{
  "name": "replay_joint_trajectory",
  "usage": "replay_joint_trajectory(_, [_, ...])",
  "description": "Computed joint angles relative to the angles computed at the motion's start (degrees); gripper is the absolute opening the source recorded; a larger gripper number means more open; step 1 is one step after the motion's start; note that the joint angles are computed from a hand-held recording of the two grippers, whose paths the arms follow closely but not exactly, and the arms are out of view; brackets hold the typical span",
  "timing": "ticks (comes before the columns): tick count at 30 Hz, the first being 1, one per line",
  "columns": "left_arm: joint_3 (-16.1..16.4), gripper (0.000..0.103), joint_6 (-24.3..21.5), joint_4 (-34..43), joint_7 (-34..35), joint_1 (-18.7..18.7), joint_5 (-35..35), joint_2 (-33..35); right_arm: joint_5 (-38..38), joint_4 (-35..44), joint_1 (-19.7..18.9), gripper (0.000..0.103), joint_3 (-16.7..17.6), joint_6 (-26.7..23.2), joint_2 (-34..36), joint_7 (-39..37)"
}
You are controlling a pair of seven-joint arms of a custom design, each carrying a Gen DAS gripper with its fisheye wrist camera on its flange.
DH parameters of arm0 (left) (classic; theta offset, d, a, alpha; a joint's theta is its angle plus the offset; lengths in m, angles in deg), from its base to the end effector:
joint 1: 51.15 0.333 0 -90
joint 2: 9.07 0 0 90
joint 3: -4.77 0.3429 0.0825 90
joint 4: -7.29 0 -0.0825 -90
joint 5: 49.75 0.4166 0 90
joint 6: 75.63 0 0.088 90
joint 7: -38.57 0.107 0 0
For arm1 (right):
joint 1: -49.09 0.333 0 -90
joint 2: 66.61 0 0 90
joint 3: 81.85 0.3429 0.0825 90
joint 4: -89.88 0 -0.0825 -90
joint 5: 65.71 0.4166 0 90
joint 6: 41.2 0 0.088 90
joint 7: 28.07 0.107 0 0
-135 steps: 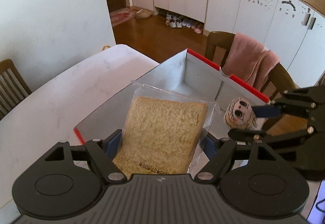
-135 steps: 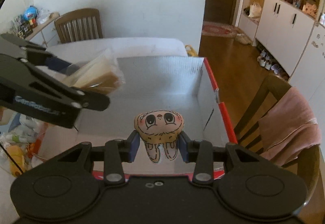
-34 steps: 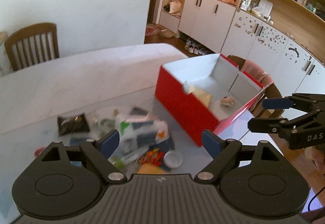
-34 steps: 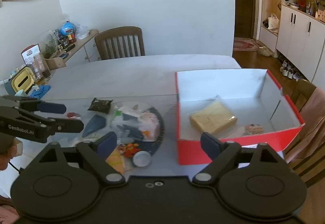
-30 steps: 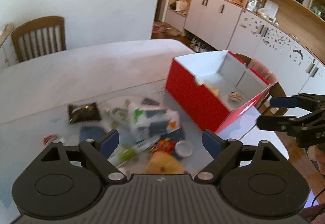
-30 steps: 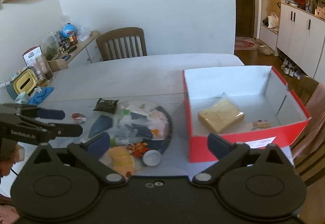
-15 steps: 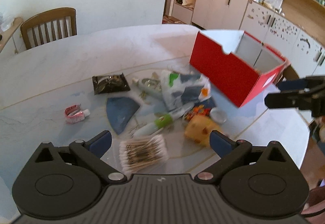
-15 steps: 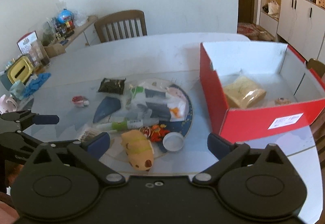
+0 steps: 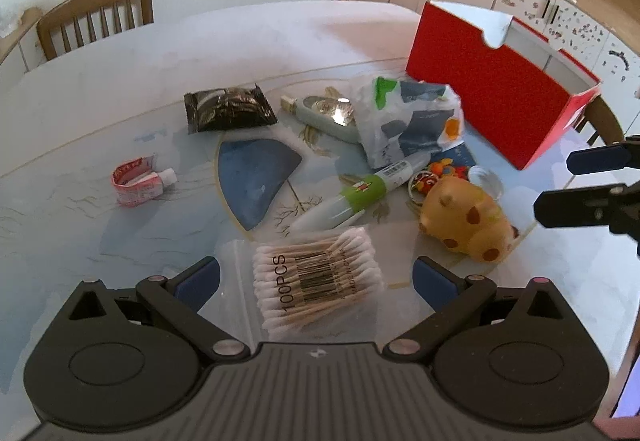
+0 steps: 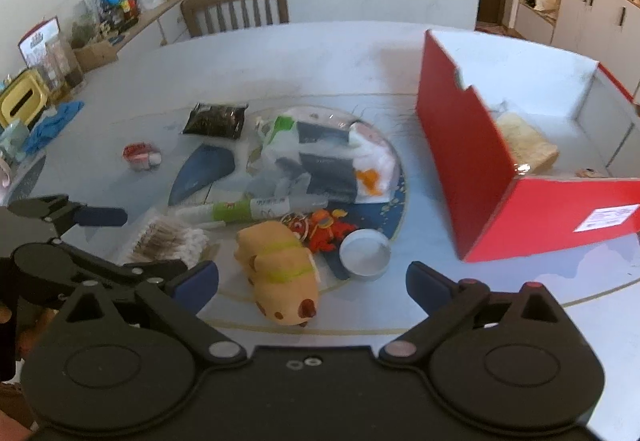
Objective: Organize objects
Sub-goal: 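Withdraw both tools from the box back toward the remaining items, then grasp the cotton swab bag with the left tool while the right tool grasps the yellow squishy toy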
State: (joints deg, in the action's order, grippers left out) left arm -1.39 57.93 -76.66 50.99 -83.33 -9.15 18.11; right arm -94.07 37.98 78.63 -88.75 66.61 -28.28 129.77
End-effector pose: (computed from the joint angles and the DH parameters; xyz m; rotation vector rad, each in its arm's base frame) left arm 0.6216 -0.4576 0.4667 -2.1070 1.5352 -0.6698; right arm 0.7464 0.3144 0.5701 -1.1835 2.4517 -0.7886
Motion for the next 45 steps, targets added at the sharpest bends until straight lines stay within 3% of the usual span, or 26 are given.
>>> replay_joint_trajectory(8, [0.3, 0.103, -1.7, 1.4, 1.6, 0.0, -1.1, 2.0, 2.4, 4.7, -1.0, 0.092, -0.2, -1.6, 4.1, -1.1])
replay_joint_trajectory(17, [1.3, 0.103, -3.2, 2.1, -0.8, -1.4, 1.4, 2.8, 5.0, 11.1, -1.6, 0.076, -0.5, -3.9, 8.7, -3.2])
replay_joint_trajectory(23, [1.4, 0.102, -2.7, 1.5, -2.8, -1.4, 2.2, 2.5, 6.1, 13.2, -1.7, 0.06, -0.9, -4.3, 10.2, -4.5])
replay_joint_trajectory(30, [1.1, 0.081, -1.4, -0.2, -5.2, -1.3, 3.9, 1.2, 6.6, 14.1, -1.6, 0.048, -1.0, -3.7, 10.7, -5.8])
replay_joint_trajectory(32, [1.0, 0.072, -1.1, -0.4, -5.5, -1.2, 4.1, 1.0, 6.8, 11.7, -1.5, 0.047, -0.9, -2.5, 9.3, -5.1])
replay_joint_trajectory(45, [0.0, 0.071, -3.2, -0.6, -7.6, -1.7, 5.6, -1.3, 2.8, -5.0, -0.3, 0.045, -0.2, 6.0, -2.6, 3.2])
